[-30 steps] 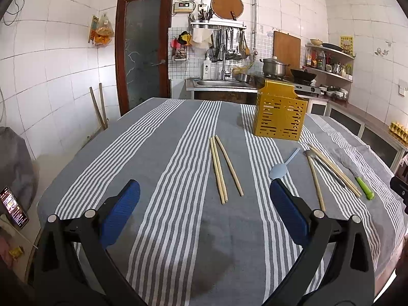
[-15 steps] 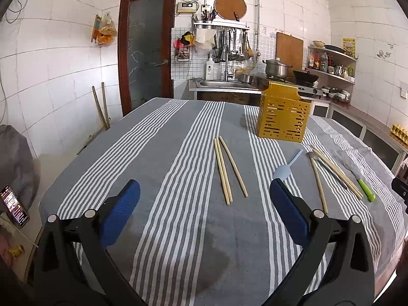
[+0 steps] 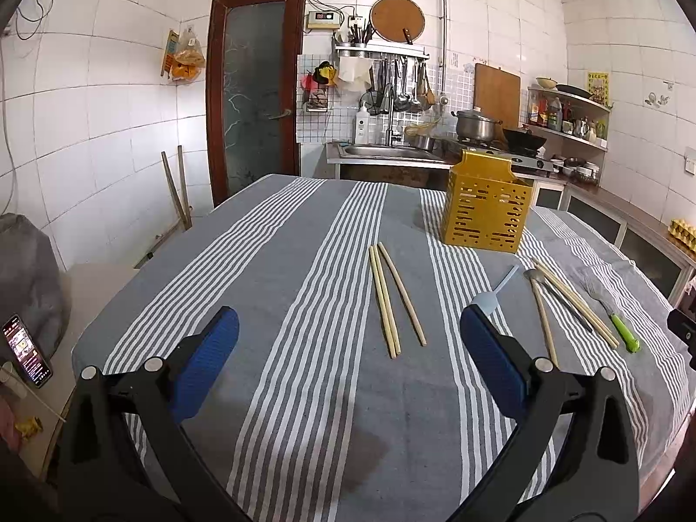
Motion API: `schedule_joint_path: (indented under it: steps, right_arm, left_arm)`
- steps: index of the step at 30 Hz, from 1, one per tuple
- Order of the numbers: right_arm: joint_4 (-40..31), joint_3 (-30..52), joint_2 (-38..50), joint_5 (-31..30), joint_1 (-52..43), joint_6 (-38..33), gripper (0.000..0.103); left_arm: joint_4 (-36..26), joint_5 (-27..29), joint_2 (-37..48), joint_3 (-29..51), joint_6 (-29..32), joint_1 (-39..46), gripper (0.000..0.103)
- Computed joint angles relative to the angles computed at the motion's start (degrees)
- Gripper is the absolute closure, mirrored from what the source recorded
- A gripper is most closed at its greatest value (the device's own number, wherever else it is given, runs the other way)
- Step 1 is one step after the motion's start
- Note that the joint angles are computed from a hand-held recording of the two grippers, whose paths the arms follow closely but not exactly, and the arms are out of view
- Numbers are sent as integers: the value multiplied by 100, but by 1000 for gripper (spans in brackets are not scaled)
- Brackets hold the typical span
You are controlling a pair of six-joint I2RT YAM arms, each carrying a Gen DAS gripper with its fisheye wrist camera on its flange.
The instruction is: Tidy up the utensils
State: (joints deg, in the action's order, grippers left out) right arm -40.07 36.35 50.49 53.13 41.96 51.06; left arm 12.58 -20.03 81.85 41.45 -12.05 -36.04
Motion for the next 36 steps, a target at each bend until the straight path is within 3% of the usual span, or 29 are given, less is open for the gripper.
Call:
schedule_joint_path:
  steps: [23, 28, 36]
  right_arm:
    - [-273, 201, 3, 172, 144, 90, 4]
    - [-56, 161, -139, 42, -157, -327, 4]
    - [1006, -83, -313, -732, -1528, -1779, 4]
  left_arm:
    - [-55, 83, 95, 145, 81, 77, 5]
    - [9, 182, 428, 487, 139, 45, 5]
    - [38, 404, 1542, 1499, 205, -2, 5]
